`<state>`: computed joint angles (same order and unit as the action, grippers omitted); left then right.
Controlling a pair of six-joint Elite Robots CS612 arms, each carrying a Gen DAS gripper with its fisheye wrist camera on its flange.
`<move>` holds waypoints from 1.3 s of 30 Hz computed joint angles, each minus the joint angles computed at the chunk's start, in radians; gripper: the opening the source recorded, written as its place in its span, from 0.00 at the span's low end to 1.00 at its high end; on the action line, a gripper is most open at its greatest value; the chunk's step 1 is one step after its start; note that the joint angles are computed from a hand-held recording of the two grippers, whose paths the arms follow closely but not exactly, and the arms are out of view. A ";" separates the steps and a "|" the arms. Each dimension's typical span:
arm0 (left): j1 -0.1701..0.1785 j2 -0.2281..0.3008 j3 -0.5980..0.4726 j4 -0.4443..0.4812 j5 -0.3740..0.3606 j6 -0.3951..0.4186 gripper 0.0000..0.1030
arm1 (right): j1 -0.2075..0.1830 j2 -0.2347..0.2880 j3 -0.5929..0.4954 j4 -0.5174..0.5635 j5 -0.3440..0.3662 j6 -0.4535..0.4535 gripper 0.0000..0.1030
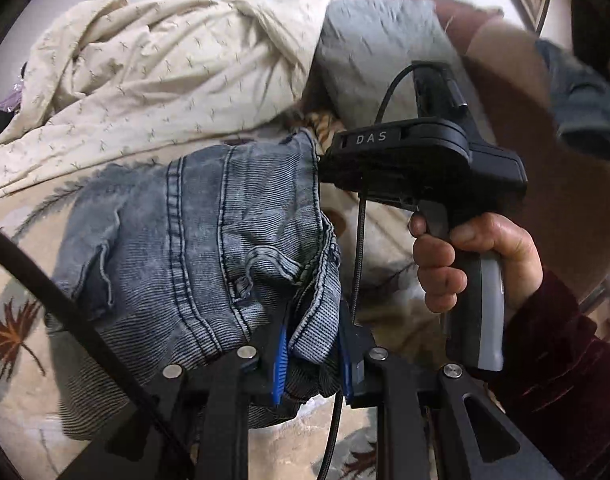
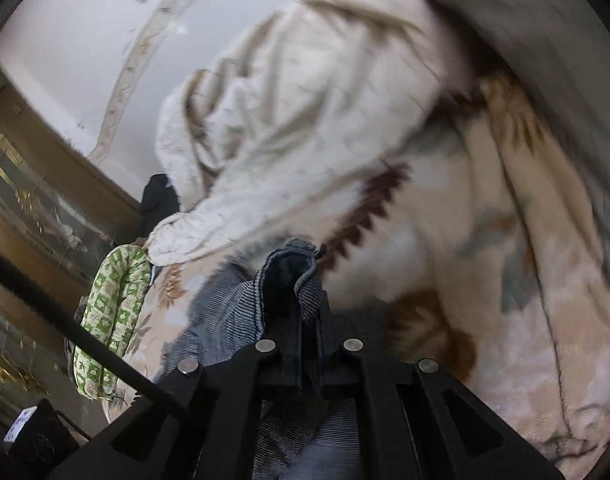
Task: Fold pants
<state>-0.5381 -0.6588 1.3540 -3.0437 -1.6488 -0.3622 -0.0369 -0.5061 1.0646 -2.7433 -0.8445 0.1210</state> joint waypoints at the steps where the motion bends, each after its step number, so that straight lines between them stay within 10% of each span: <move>1: -0.004 0.006 -0.008 0.015 0.012 0.011 0.21 | -0.006 0.016 -0.014 0.025 0.015 0.007 0.04; 8: -0.026 -0.001 0.012 0.020 0.026 0.087 0.45 | -0.025 0.028 -0.012 0.084 -0.019 0.038 0.35; 13: -0.009 -0.067 0.103 -0.038 -0.037 0.137 0.53 | -0.048 -0.033 0.091 -0.060 -0.077 0.108 0.37; 19: 0.002 -0.142 0.215 -0.150 0.198 0.172 0.57 | -0.039 -0.157 0.282 -0.319 -0.214 0.102 0.37; 25: 0.048 -0.086 0.105 -0.037 0.367 0.121 0.57 | 0.032 -0.215 0.362 -0.415 -0.311 -0.011 0.37; 39: 0.074 0.058 -0.127 0.208 0.333 -0.003 0.58 | 0.102 -0.082 0.133 -0.072 -0.380 -0.126 0.37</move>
